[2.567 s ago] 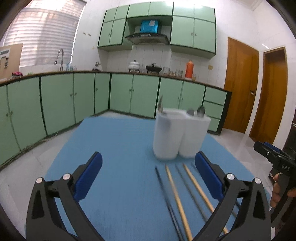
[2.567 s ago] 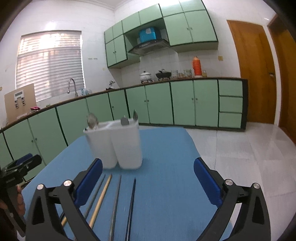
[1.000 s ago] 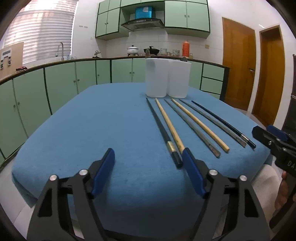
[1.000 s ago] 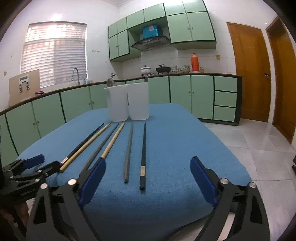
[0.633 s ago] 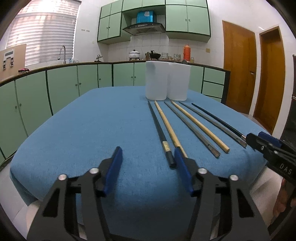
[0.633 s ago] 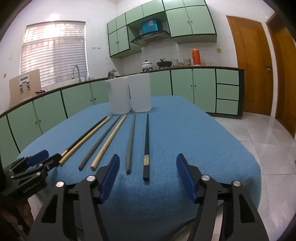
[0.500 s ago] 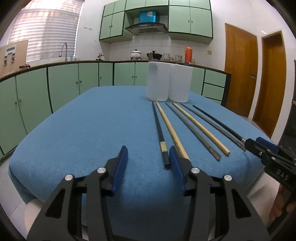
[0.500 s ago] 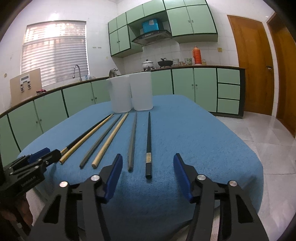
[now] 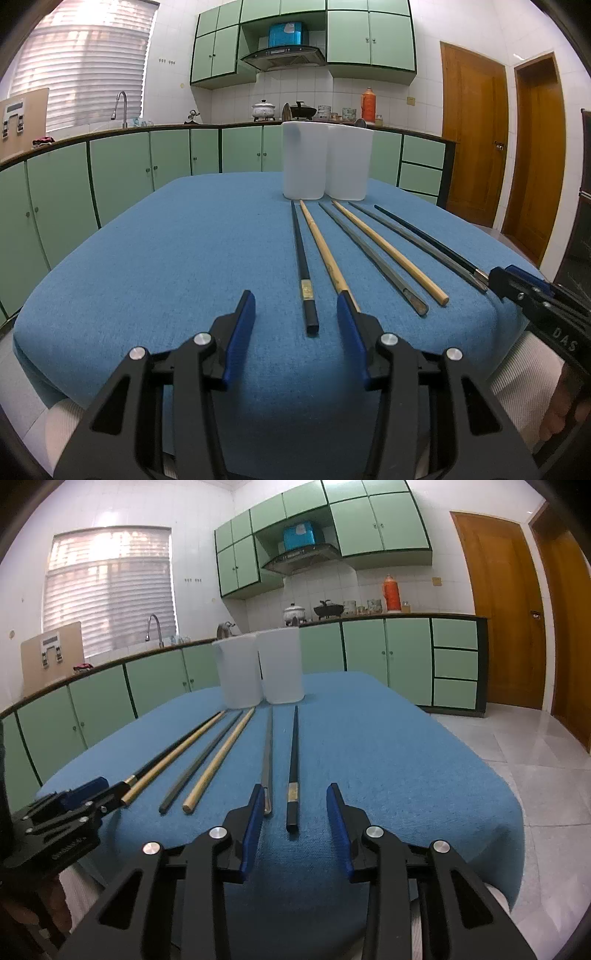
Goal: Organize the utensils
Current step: 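Close the left gripper on a black chopstick while the right closes on another black chopstick, then lift and carry both black chopsticks over the white holder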
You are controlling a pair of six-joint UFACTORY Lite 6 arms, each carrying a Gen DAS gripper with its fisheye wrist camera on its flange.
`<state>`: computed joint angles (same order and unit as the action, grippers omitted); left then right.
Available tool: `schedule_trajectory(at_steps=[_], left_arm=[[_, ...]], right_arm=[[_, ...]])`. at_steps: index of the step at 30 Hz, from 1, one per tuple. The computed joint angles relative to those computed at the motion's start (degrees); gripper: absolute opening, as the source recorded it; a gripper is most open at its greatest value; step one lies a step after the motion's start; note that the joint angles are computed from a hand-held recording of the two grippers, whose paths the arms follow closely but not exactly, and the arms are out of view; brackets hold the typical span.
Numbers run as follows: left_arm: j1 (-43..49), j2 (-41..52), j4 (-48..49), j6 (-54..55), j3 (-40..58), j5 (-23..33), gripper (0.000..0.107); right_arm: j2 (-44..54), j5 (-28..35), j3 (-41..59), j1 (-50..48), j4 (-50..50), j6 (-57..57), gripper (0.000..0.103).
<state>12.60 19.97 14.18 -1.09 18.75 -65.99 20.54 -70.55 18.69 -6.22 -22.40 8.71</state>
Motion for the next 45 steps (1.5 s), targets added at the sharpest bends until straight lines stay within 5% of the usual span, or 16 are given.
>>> schedule_trajectory(at_steps=[10,24,28,45], left_arm=[[0.04,0.23,0.62,-0.47,0.22,0.05,0.043],[-1.86,0.99,0.84,-1.36,0.03,-0.61,0.023],[-2.50,0.32,0.90,-1.87,-0.52,-0.22,0.009],[-0.91,-13.06,2.58,-4.66,-5.87,3.98,0.006]], right_arm=[[1.60,1.45,1.61,1.93,3.31,-1.63,0.026],[4.39,-2.34,2.07,3.83,6.77,-4.10,0.021],[4.06,-1.92,2.05,3.67,6.59,-3.73,0.012],[-7.30,3.85,-0.35,-3.16,-3.10,1.42,0.007]])
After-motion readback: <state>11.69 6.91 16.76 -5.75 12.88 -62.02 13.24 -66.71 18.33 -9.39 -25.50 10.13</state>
